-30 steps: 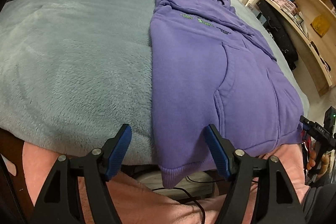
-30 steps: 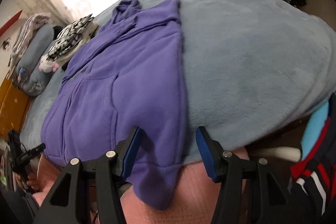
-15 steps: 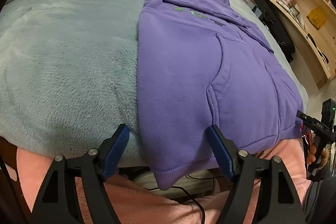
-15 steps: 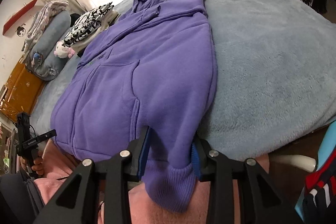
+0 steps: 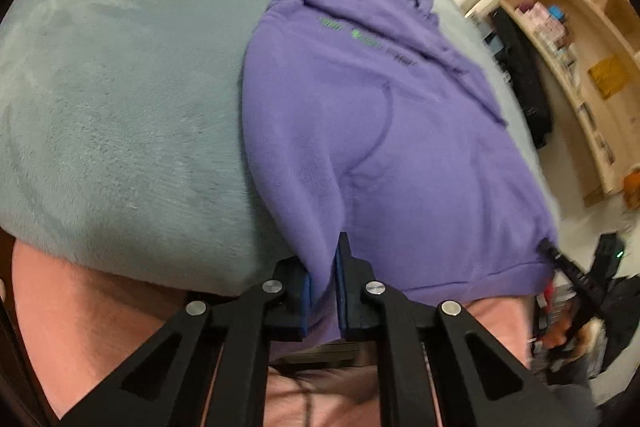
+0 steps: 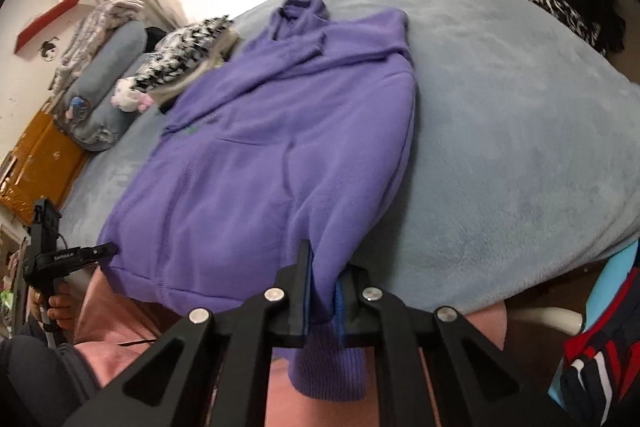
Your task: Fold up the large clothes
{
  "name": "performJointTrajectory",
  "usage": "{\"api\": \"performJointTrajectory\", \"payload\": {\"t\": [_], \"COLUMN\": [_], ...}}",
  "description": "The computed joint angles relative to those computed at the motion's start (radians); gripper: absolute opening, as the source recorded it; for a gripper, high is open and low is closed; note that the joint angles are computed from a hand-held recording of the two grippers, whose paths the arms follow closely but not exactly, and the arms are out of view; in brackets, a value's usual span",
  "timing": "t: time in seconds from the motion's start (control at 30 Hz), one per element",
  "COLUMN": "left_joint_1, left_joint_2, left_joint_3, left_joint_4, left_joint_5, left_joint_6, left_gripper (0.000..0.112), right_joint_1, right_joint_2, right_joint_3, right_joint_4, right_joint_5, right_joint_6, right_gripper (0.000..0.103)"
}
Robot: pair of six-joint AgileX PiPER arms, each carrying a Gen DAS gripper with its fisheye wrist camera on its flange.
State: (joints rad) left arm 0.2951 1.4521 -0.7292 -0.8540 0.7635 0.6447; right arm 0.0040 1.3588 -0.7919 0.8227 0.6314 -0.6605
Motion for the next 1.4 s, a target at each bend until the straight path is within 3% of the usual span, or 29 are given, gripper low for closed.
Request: {"api": "performJointTrajectory", "payload": {"t": [0.17, 0.37, 0.57, 0.73, 0.9, 1.07, 1.17, 1.23, 1.27, 1.33, 1.4], "left_joint_1": [0.034, 0.028, 0.047, 0.086, 0.073, 0.003, -0.038, -0.055, -0.056, -0.057, -0.065], "left_joint_2": [-0.177, -0.322, -0.311, -0.182, 0.016, 0.279, 0.461, 0.561, 0.603, 0.691, 0.747], "left_joint_3": [-0.002, -0.080, -0.196, -0.294, -0.470, -0.756, -0.985, -1.115, -1.165, -1.282, -1.357], "left_joint_4": [-0.040, -0.037, -0.053, -0.108, -0.139, -0.080, 0.013, 0.076, 0.077, 0.101, 0.144], "left_joint_5": [0.118, 0.259, 0.329, 0.283, 0.164, 0.080, 0.095, 0.110, 0.114, 0.137, 0.147], "left_joint_6": [-0.012, -0.075, -0.127, -0.190, -0.265, -0.395, -0.540, -0.626, -0.646, -0.696, -0.731], "left_gripper": [0.006, 0.006, 0.006, 0.006, 0.006, 0.007, 0.010, 0.020, 0.024, 0.044, 0.048], "right_joint_1": [0.018, -0.006, -0.068, -0.172, -0.206, -0.157, -0.122, -0.106, -0.096, -0.078, -0.059], "right_joint_2": [-0.076, -0.174, -0.176, -0.048, 0.172, 0.419, 0.589, 0.664, 0.692, 0.728, 0.772], "right_joint_3": [-0.047, -0.093, -0.158, -0.265, -0.469, -0.731, -0.929, -1.020, -1.047, -1.089, -1.138], "right_joint_4": [-0.041, 0.025, 0.103, 0.280, 0.400, 0.368, 0.265, 0.198, 0.174, 0.126, 0.071], "right_joint_5": [0.079, 0.214, 0.307, 0.348, 0.314, 0.243, 0.229, 0.223, 0.204, 0.189, 0.192], "right_joint_6": [0.049, 0.024, -0.002, -0.022, 0.101, 0.264, 0.472, 0.580, 0.609, 0.639, 0.662], "right_gripper": [0.008, 0.008, 0.008, 0.007, 0.008, 0.012, 0.019, 0.045, 0.049, 0.050, 0.050]}}
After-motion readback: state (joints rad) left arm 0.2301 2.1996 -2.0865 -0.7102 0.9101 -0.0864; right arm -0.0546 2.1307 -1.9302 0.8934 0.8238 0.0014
